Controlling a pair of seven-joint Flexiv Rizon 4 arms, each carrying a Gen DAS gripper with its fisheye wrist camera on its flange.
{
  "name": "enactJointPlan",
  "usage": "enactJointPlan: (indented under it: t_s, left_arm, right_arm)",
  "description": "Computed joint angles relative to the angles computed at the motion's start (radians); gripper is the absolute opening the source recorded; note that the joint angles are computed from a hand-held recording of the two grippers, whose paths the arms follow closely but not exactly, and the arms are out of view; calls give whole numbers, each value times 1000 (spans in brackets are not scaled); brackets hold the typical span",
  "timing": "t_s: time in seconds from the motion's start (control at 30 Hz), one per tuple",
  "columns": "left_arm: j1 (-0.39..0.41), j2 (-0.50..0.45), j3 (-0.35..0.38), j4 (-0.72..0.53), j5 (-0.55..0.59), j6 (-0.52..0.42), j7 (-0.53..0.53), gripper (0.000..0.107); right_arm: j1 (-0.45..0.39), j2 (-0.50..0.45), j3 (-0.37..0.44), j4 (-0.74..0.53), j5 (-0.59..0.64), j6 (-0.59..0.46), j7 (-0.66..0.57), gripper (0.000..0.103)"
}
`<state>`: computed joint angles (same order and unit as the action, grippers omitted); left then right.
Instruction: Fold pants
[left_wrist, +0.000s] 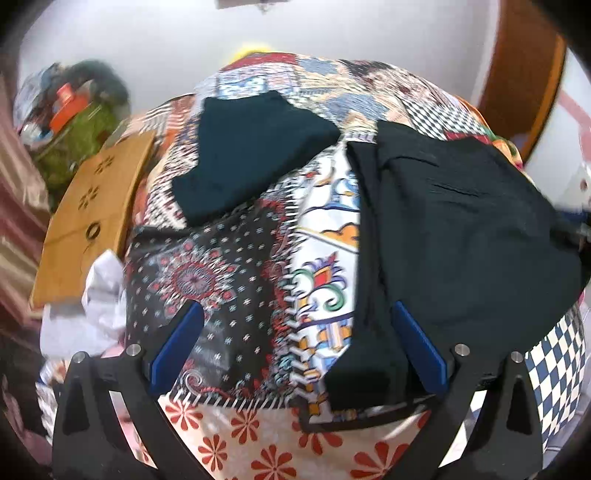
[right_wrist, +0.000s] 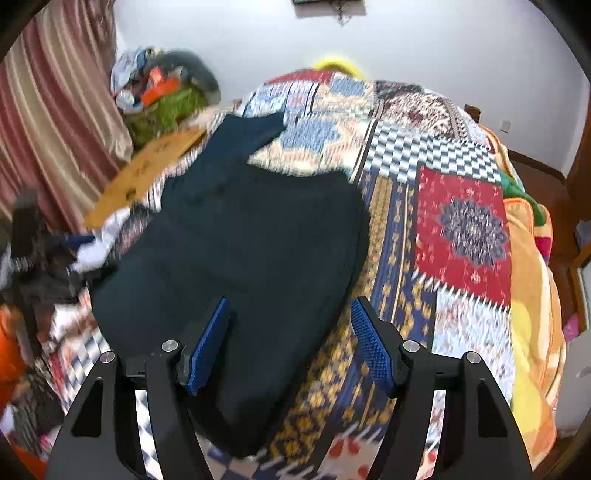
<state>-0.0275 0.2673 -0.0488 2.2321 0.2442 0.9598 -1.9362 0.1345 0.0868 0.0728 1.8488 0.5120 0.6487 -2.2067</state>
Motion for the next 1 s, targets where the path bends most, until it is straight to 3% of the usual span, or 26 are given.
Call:
enactJointPlan:
  t_s: [0.1,0.2,0.4,0.63,0.83,0.9,0.97,1.0]
  left_arm:
    - [38,40,-29,-6,82,-93,-79,100]
    - [24,55,3,0,45,-144,-29,87]
    - [30,47,-12,-73,52,-92,-19,87]
    - [-25,-166,-10,-232,-99,24,121,87]
    - [-78,-355,-11,-418,-64,-32,149,87]
    - [-102,-399,5,-460,-34,-62,121,80]
    - [-123,-433,22,-490,-5,-92,103,75]
    - [-128,-441,29,-491,-9,-87,106,75]
  right_arm:
    - [-7,10,-8,27,23,21,8,64]
    - [-19,9,-30,-2,55,-35,20,53]
    - [-26,1,-28,-29,45,-2,28,48]
    - [-21,-67,-15,-105,73,47,16,47]
    - [-19,-176,21,-167,28,121,77,47]
    - [-32,-208,31,-199,34,99,83,47]
    - [-38,-231,43,-215,14,86,82,40]
    - [-36,-242,50,-213,-13,84,77,31]
